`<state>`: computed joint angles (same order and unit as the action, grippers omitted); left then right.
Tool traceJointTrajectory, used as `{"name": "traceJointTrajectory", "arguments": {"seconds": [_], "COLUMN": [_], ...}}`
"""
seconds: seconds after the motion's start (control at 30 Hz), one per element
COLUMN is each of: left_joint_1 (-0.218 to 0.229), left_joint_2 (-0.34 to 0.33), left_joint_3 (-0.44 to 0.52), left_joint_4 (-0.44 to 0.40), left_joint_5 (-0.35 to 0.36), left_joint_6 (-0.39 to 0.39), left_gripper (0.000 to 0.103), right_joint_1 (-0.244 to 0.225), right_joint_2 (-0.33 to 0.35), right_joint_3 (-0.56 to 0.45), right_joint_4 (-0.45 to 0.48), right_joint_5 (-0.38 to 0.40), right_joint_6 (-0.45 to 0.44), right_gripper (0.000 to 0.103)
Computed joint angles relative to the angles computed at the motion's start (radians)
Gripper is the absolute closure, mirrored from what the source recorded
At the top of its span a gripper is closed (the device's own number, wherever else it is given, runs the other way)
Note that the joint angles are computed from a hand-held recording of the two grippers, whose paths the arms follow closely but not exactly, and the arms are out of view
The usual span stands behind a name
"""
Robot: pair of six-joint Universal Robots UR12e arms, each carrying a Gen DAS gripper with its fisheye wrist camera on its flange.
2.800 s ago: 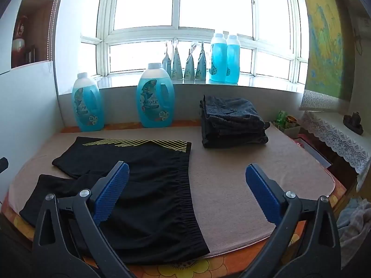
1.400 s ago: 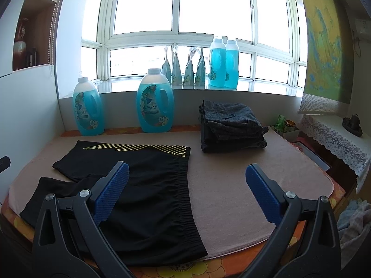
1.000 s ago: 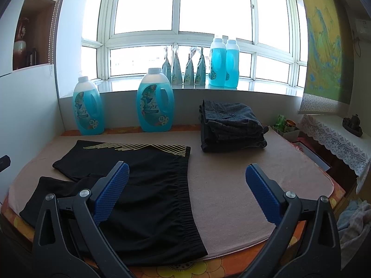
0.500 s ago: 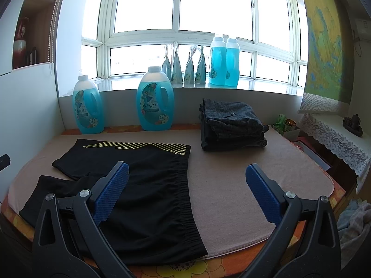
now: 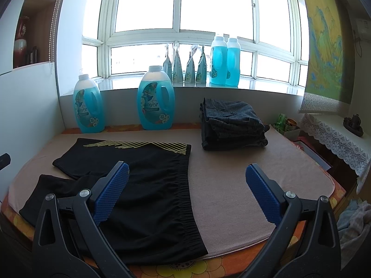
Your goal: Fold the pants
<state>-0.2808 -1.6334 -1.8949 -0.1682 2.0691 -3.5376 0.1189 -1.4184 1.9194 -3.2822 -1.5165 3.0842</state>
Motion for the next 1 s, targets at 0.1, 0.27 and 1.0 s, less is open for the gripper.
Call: {"name": "traceJointTrajectory", "arguments": {"seconds": [0.1,0.27,1.0], "left_joint_1": [0.0,-0.001,0.079], "left_joint_2": [-0.002,-0.004,0.06], "left_joint_3": [0.002,0.003,-0.09], "left_joint_4": [-0.001,-0.001,-0.066], "left_joint_5": [-0.001,0.002,-0.066], "left_joint_6": [0.0,0.001,-0.029], "left_gripper": [0.001,0.001,0.022], "right_joint_1": [0.001,0.003,-0.077], "right_joint_2": [0.0,0.005,0.017], "right_joint_3": [0.0,0.007,0.023], "right_joint_4": [0.0,-0.009,0.07], "right_joint_5": [-0.002,-0.001,0.267], "right_joint_6": [-0.001,-0.004,-0.386], "right_gripper": [0.001,0.001,0.006]}}
